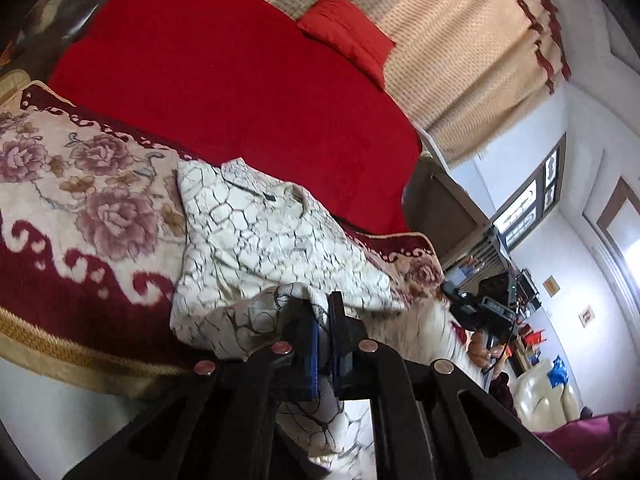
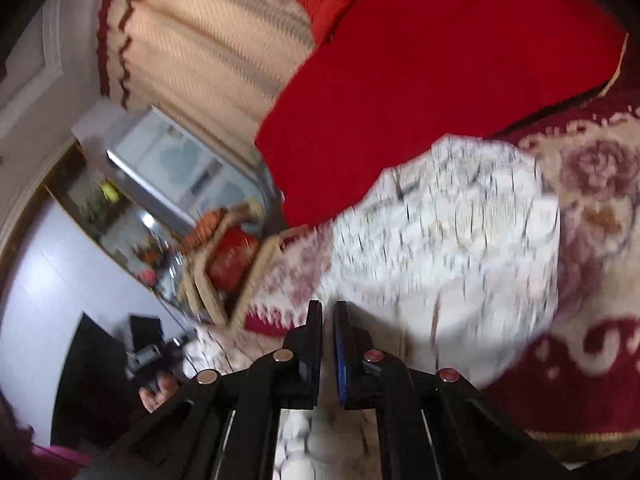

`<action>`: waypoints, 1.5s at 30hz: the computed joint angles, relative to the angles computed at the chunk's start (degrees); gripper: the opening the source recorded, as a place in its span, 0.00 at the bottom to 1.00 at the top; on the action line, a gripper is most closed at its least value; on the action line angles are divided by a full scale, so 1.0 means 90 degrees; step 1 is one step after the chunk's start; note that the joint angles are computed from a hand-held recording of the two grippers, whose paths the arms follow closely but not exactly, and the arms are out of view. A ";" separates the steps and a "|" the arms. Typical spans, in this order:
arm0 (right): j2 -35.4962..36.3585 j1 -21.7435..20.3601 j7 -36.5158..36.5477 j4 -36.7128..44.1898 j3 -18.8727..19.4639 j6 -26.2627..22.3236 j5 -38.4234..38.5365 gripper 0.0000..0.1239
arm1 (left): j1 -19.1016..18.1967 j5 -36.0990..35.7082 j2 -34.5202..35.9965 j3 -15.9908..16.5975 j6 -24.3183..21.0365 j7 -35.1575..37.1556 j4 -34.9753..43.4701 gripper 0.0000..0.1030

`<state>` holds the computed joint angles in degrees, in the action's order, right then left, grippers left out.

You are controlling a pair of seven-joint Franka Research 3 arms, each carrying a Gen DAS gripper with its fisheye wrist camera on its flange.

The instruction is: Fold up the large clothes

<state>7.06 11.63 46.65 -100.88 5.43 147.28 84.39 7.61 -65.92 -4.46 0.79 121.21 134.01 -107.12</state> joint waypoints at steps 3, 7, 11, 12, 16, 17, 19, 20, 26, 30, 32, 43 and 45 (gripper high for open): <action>0.0083 -0.0107 0.0330 0.0383 -0.0112 -0.0038 -0.0302 0.04 | 0.0017 0.0195 0.0366 -0.0070 0.0033 -0.0241 0.0490 0.04; 0.0124 -0.0082 0.2014 0.0492 -0.0250 0.0177 -0.2673 0.08 | 0.0074 0.0405 0.0520 -0.0229 0.0030 -0.0370 0.0582 0.04; -0.0136 -0.0193 0.2542 -0.0153 -0.0231 -0.0258 -0.3108 0.08 | 0.0083 0.0352 0.0231 -0.0226 0.0165 -0.0131 0.0192 0.04; -0.0175 -0.0184 0.2627 -0.0304 -0.0230 -0.0247 -0.3146 0.20 | 0.0078 0.0388 0.0195 -0.0201 0.0176 -0.0154 0.0145 0.04; -0.0448 -0.0134 0.2815 -0.1334 -0.0230 -0.0044 -0.2670 0.71 | 0.0039 0.0569 0.0052 -0.0129 0.0234 -0.0232 -0.0075 0.04; -0.0496 -0.0123 0.2932 -0.1574 -0.0253 0.0017 -0.2638 0.71 | 0.0027 0.0600 0.0025 -0.0111 0.0216 -0.0252 -0.0114 0.04; -0.0503 -0.0104 0.3762 -0.1878 -0.0332 -0.0037 -0.3298 0.71 | -0.0016 0.0767 -0.0042 -0.0110 0.0279 -0.0282 -0.0245 0.04; -0.0502 -0.0100 0.3844 -0.1987 -0.0341 -0.0006 -0.3344 0.70 | -0.0036 0.0853 -0.0071 -0.0106 0.0309 -0.0306 -0.0310 0.04; 0.0312 -0.0088 0.4015 -0.1395 -0.0238 -0.0597 -0.3500 0.70 | -0.0091 0.0936 -0.0222 -0.0005 0.0301 -0.0363 -0.0674 0.04; 0.0876 -0.0371 0.3171 -0.1013 0.0105 -0.1093 -0.2390 0.47 | -0.0040 0.1238 -0.0359 0.0097 -0.0050 -0.0464 -0.0868 0.09; 0.0815 -0.0351 0.2600 -0.1004 0.0188 -0.1175 -0.2210 0.28 | -0.0036 0.1486 -0.0489 0.0126 -0.0146 -0.0541 -0.1016 0.33; 0.0712 -0.0002 0.2563 -0.1021 0.0148 -0.1012 -0.2453 0.23 | -0.0150 0.2498 -0.0556 0.0084 -0.0460 -0.1011 -0.1625 0.87; 0.0752 0.0038 0.2746 -0.1058 0.0171 -0.1007 -0.2486 0.34 | -0.0129 0.2310 -0.0521 0.0182 -0.0674 -0.1020 -0.1732 0.86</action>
<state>13.83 11.97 71.37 -110.40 6.97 138.22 62.02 6.45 -45.14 -9.16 2.43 115.14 124.83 -122.70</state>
